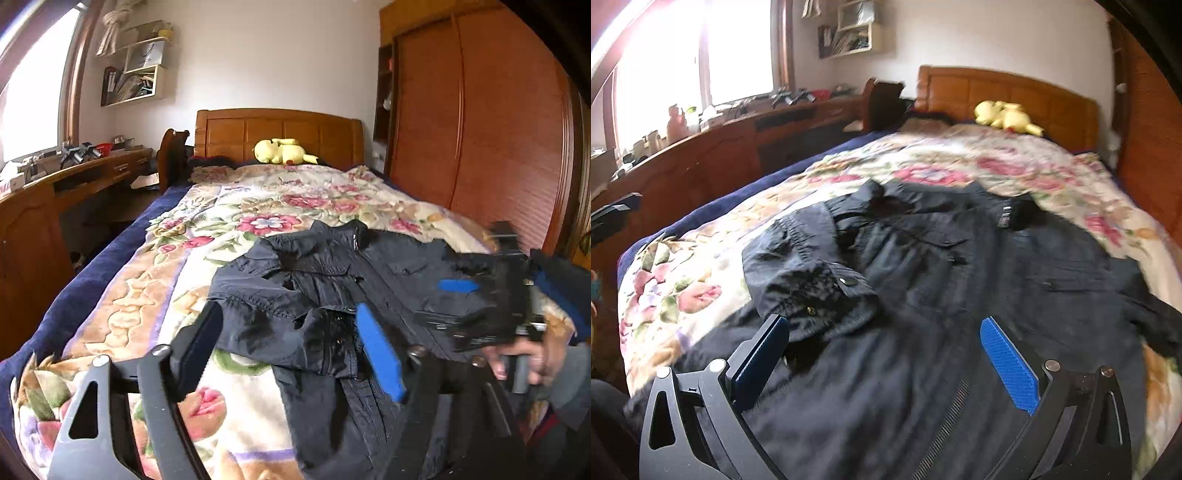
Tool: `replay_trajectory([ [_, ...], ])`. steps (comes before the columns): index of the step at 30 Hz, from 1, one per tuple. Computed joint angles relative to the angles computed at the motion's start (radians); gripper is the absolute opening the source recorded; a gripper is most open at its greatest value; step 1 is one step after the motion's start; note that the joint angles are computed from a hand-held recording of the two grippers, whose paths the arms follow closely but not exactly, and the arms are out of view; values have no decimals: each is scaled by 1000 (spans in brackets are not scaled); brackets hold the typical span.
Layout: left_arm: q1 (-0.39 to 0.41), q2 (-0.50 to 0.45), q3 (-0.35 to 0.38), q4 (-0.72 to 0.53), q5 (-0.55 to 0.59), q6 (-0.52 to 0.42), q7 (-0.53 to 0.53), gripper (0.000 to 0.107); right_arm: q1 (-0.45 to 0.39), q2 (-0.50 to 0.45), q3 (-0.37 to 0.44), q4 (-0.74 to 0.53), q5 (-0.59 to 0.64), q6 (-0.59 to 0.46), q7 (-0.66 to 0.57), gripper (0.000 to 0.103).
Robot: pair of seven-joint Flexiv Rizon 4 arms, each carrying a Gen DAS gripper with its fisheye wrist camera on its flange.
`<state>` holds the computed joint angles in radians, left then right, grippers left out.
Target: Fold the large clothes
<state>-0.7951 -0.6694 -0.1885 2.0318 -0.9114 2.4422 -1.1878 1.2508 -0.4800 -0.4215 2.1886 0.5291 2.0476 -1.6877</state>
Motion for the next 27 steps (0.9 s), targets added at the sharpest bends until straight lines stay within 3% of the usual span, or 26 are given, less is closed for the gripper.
replay_trajectory([
  [5, -1, 24, 8, 55, -25, 56, -5, 79, -55, -77, -2, -128, -118, -128, 55, 101],
  [11, 45, 43, 1, 116, 35, 87, -95, 79, -85, -164, -27, -238, -252, -267, 143, 96],
  [13, 39, 36, 7, 116, 19, 100, -92, 79, -137, -179, 13, -269, -289, -299, 170, 93],
  [15, 30, 30, 9, 114, -4, 112, -72, 79, -233, -193, 107, -320, -332, -341, 188, 84],
  [17, 30, 24, 6, 111, -13, 120, -61, 79, -335, -194, 221, -356, -356, -375, 173, 68],
  [18, 33, 21, 3, 109, -14, 121, -62, 79, -356, -195, 242, -354, -387, -377, 188, 65],
  [20, 39, 18, -3, 108, -11, 117, -64, 79, -345, -197, 224, -341, -420, -360, 199, 41],
  [21, 39, 14, -3, 102, -15, 116, -58, 79, -335, -195, 209, -331, -434, -353, 207, 35],
  [23, 37, 8, -5, 93, -20, 113, -51, 79, -303, -186, 170, -299, -455, -324, 225, 7],
  [27, 30, -9, -11, 57, -40, 99, -25, 79, -302, -151, 164, -228, -496, -201, 231, 5],
])
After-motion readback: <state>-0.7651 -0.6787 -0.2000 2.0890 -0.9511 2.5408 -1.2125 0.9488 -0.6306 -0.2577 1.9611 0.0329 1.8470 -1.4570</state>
